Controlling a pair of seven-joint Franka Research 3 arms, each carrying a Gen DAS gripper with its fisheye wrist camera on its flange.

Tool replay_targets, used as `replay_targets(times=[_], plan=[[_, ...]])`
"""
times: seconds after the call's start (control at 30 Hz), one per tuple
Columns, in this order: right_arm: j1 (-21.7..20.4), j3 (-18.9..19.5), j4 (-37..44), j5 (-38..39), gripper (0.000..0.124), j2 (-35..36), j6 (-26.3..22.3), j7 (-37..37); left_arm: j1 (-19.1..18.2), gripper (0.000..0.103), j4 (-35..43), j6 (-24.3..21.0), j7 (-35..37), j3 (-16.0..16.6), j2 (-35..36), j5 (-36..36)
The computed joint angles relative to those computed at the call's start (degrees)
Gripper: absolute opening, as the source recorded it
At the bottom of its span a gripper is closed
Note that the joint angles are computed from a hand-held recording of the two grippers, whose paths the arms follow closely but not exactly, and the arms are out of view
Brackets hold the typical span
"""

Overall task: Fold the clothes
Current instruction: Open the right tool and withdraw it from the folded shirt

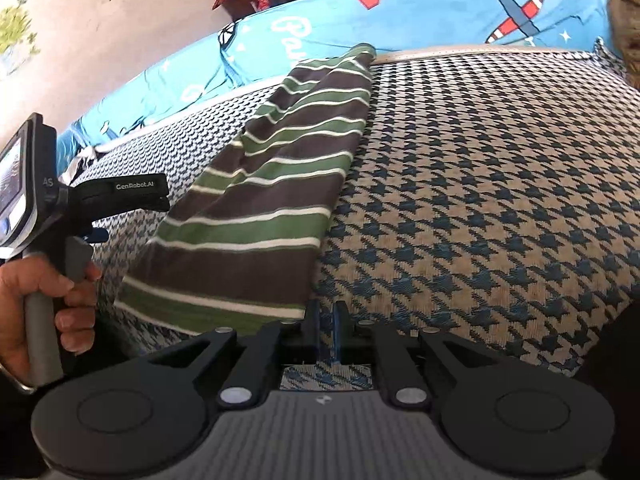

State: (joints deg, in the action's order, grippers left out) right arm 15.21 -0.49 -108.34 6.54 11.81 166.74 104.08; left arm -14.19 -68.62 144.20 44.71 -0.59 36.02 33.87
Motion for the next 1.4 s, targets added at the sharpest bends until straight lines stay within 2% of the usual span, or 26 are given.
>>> replay_targets(times=[0.13,0.33,0.5,0.87,0.97,1.07,1.23,1.4], plan=[[-0.1,0.1,0.0,0.2,0.009,0.2,0.0,-0.7,-0.7,0.103,6.0,-2.6,2.0,-0.2,3.8,-0.8],[0.1,0.2,0.0,0.1,0.014,0.3,0.0,-1.5,-2.0,0.103,17.5,-10.1,5.5,0.1,11.0,-3.2],[-0.2,0.6,0.1,1.3,0.016,0.5,0.0,-2.6,-1.0,0.103,15.2,-9.2,5.0,-0.5,9.7,-5.8],[-0.1,0.4,0.7,2.1,0.021,1.0,0.3,-3.3,-1.6,0.103,13.1,-8.8,4.0,0.2,8.3,-4.8],[-1.9,2.2,2.2,6.2,0.021,1.5,-1.0,-6.5,-2.5,0.103,12.5,-8.8,3.7,1.0,7.9,-3.0],[-2.1,2.3,4.2,6.5,0.022,2.3,-1.5,-9.0,-3.8,0.103,12.0,-8.4,4.3,1.9,7.6,0.1],[-5.1,5.0,10.0,12.3,0.023,5.0,-4.5,-18.9,-2.8,0.103,11.5,-7.1,5.5,0.2,7.4,-1.4],[-5.7,3.5,17.5,12.4,0.028,8.8,-9.4,-23.4,-1.9,0.103,13.5,-8.1,6.8,-1.2,8.3,-4.8]])
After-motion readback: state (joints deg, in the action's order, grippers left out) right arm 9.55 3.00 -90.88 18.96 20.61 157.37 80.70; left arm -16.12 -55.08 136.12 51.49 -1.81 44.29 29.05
